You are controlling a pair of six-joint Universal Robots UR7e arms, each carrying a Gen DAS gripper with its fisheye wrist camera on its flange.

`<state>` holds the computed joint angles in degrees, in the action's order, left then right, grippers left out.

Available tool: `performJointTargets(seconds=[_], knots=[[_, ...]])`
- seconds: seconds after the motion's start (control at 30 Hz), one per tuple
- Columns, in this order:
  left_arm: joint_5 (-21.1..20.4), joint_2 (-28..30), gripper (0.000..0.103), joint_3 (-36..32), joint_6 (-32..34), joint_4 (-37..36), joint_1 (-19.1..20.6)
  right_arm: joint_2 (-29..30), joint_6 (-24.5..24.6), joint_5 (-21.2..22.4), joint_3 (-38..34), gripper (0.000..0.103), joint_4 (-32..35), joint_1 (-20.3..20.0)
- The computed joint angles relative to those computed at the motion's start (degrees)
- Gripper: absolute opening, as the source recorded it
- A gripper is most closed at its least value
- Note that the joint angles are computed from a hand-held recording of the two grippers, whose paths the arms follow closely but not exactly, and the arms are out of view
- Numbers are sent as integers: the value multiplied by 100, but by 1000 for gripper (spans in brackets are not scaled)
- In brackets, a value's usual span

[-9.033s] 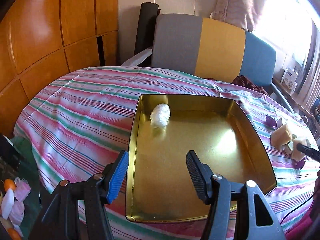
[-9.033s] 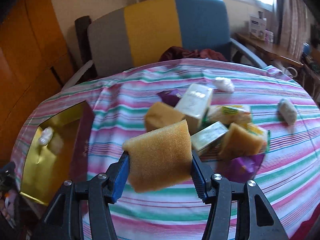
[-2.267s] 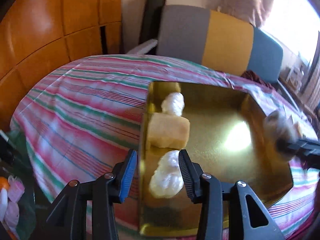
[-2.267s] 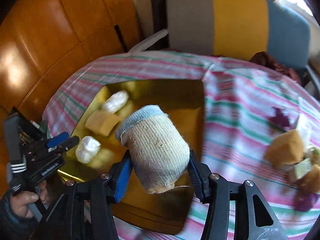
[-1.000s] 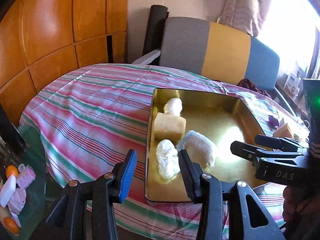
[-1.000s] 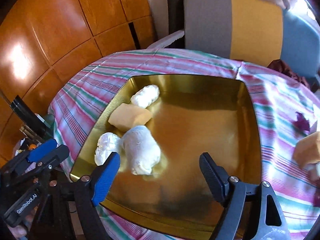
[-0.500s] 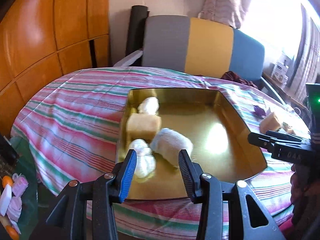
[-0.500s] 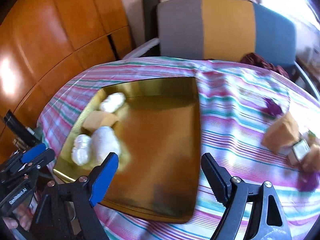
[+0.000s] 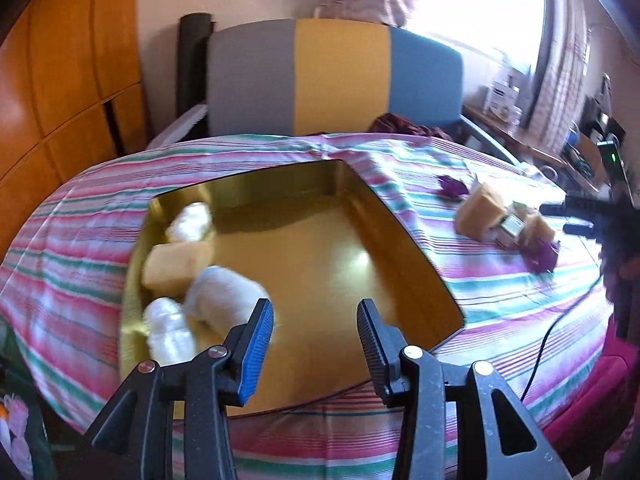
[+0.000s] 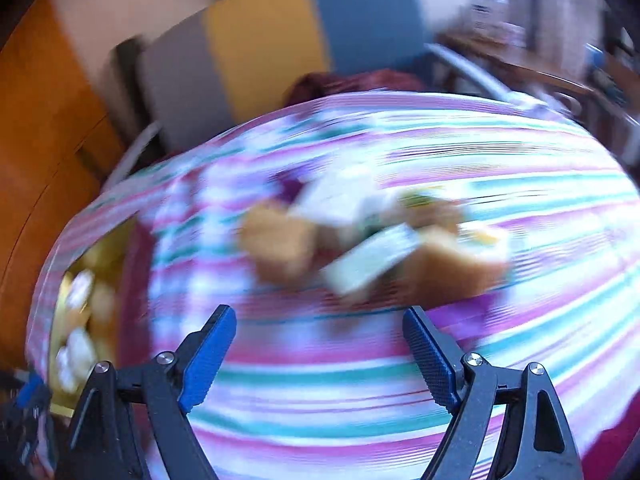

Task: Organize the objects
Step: 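Move both tools back to the items and grasp a WEIDAN snack bar with the right tool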

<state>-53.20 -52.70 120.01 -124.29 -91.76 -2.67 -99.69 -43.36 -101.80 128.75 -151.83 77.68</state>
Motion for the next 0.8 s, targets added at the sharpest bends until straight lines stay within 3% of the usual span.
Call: performJointTargets(seconds=[0.2, 0.3, 0.43, 0.63, 0.8], knots=[[256, 202, 44, -110, 731, -587, 256, 551, 477, -228, -939, 86, -293, -303], [344, 258, 44, -159, 1032, -788, 345, 944, 257, -465, -1249, 86, -462, -222], [476, 300, 44, -196, 1322, -1050, 489, 1371, -928, -722, -1483, 88, -553, 36], [617, 331, 44, -182, 1728, -1540, 710, 2107, -2677, -1535, -1703, 90, -661, 490], [691, 351, 44, -158, 2003, -1918, 878, 2652, -3583, -2181, -1831, 94, -774, 699]])
